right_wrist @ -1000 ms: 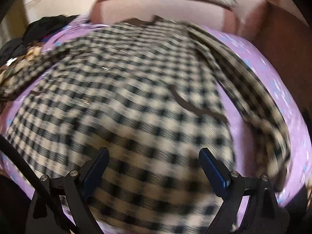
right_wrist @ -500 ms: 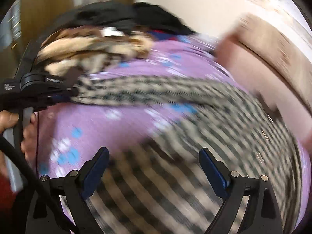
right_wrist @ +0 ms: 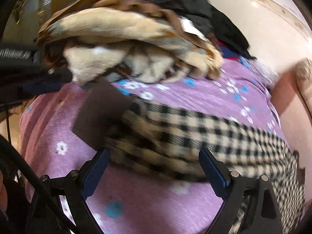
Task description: Fold large clothes
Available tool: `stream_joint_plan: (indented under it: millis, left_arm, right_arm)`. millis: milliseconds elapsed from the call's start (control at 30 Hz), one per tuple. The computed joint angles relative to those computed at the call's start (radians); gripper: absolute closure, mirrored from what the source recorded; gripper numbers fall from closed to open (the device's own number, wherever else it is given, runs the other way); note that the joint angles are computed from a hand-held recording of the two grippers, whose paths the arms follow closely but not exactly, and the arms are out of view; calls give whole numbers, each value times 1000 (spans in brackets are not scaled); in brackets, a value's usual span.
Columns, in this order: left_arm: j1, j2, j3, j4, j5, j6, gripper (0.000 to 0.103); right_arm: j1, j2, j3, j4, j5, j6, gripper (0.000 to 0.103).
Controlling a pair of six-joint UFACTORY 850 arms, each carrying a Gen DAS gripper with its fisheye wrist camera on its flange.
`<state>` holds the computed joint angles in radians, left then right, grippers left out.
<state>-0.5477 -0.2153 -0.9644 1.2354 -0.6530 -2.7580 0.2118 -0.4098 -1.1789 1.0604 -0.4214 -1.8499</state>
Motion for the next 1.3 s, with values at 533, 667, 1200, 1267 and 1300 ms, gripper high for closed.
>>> stream_joint_plan:
  millis: [533, 667, 1200, 1267, 1300]
  left_arm:
    - [-8, -92, -131, -51, -4, 174, 69]
    - [-12, -166, -229, -91, 38, 331, 59]
    - [-48, -652, -958, -513, 52, 1286, 40]
    - [-49, -743, -1109, -581, 17, 1415, 40]
    - [-46, -797, -1198, -630, 7, 1499, 40]
  right_arm:
    - [-135, -113, -266, -67, -225, 478, 88]
    - [-245, -143, -356, -31, -205, 552, 88]
    - [-606, -512, -801, -361, -208, 1146, 89]
    - [-630, -547, -837, -341, -247, 1155, 88]
    - [-640, -560, -849, -339, -253, 1155, 88]
